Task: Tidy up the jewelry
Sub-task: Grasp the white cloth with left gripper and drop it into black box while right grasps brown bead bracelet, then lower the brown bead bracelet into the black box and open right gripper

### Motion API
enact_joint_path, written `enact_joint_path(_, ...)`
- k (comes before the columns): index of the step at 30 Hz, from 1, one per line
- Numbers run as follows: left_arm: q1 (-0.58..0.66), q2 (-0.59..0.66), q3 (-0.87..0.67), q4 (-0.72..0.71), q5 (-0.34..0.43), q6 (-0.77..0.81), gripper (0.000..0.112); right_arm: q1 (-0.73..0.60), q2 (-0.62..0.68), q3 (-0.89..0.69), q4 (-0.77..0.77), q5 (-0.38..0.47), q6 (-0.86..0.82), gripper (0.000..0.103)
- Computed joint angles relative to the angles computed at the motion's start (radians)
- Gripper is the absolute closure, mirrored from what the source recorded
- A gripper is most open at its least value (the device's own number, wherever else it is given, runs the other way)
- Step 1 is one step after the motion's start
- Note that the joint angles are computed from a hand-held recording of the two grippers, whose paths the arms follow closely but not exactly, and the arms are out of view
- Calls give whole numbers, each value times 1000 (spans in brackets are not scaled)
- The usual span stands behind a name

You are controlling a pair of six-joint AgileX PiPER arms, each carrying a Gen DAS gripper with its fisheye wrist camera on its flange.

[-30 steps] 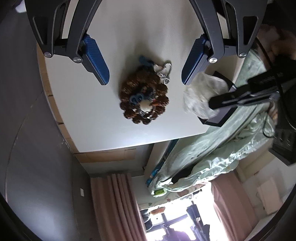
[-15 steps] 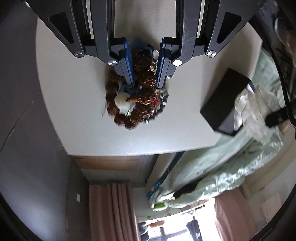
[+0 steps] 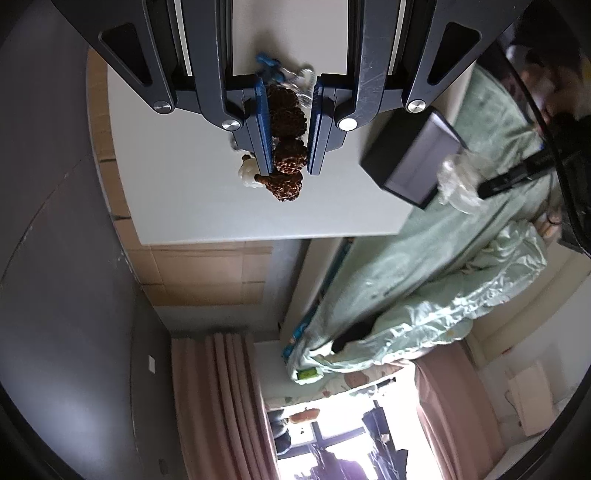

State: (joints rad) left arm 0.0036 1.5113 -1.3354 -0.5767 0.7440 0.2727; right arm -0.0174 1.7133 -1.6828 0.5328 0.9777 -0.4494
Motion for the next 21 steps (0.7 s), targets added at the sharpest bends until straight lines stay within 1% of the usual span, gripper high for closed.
enact_joint_path(2,11,24,-31,-13,40,9,103,15,5,-38,-4,15,17,84)
enact_joint_path(3,13,33,-42,-12,55,7,90,20,4,-46,-5,17,21,84)
enact_joint_path(4,16,30,-40,-17,57,11,67,26,6,-59,-3,24,28,84)
enact_joint_path(5,22,22,-30,-27,48,20,56,33,11,-77,2,32,37,84)
enact_joint_path(6,30,7,-13,-42,33,33,39,40,13,-87,4,35,43,84)
enact_joint_path(7,35,-10,5,-52,20,42,34,50,18,-101,0,39,54,84)
enact_joint_path(12,88,-52,41,-65,31,62,34,111,42,-160,-3,53,92,84)
enact_joint_path(21,200,-117,92,-82,82,115,34,247,87,-206,-11,47,137,84)
